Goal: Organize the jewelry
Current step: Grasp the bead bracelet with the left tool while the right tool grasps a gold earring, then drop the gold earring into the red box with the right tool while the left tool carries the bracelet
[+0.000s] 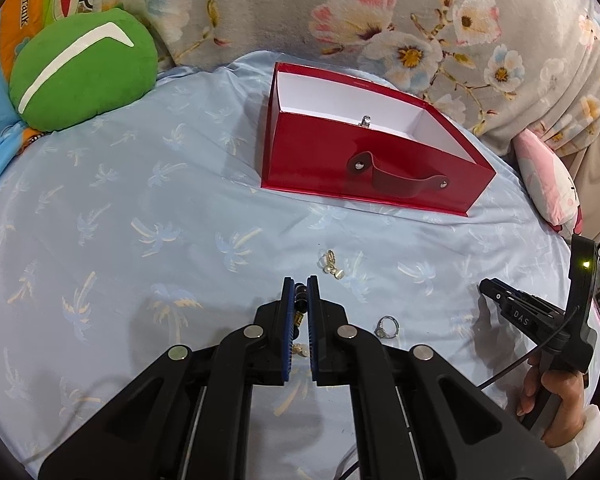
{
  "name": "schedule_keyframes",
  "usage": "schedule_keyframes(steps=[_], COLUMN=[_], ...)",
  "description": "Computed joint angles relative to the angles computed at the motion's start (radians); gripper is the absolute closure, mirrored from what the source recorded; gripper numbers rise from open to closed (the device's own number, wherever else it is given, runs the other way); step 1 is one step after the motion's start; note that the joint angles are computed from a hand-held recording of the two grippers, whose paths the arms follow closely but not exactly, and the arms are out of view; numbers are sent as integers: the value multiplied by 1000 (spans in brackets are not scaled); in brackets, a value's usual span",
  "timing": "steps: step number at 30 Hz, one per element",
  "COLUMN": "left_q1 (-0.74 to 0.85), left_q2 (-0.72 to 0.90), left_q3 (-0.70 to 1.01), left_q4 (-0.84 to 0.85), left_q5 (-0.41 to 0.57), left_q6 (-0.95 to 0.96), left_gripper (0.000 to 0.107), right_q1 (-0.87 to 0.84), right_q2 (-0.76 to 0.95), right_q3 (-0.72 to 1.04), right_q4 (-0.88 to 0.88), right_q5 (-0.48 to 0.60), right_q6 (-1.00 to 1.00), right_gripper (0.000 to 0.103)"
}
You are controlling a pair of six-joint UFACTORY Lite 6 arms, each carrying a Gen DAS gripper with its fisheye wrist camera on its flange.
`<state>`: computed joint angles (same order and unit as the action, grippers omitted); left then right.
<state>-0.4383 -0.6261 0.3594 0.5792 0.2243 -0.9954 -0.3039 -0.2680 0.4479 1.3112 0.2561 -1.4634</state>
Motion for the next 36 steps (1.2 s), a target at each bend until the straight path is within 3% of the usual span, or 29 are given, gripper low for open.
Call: schedule_keyframes(steps=[8,14,20,24,28,30,33,34,35,36], left_q1=[-10,-4,13,40,55,71,81,89,95,104], left_q2=[4,126,409,662,910,922,829,787,756,733], left_q3=[57,281,670,988,1290,1287,1103,1013,939,868], left_q4=[-19,14,78,-81,-138,-197,-163,-175,-183,-211], left_q5=[35,76,104,116,186,170,114,96,87,76], left_q6=[46,102,142,345,425,476,432,437,436,455], left_gripper=[102,102,107,107,107,107,105,103,89,62], right_q1=[-79,-48,31,70,109,121,126,127,123,121], right_q2=[-127,-182,80,355,626,670,606,574,551,533], right_q3=[13,182,568,898,1229,1278,1161,1103,1054,1019], right_q4=[-177,-300,-338,-388,-516,-539,-461,-424,-383,-354], right_q5=[149,229,247,288,317,313,264,248,250,254], right_q6=[175,320,397,501,668,692,582,532,484,450], right_gripper=[88,88,88,88,88,88,88,88,88,88])
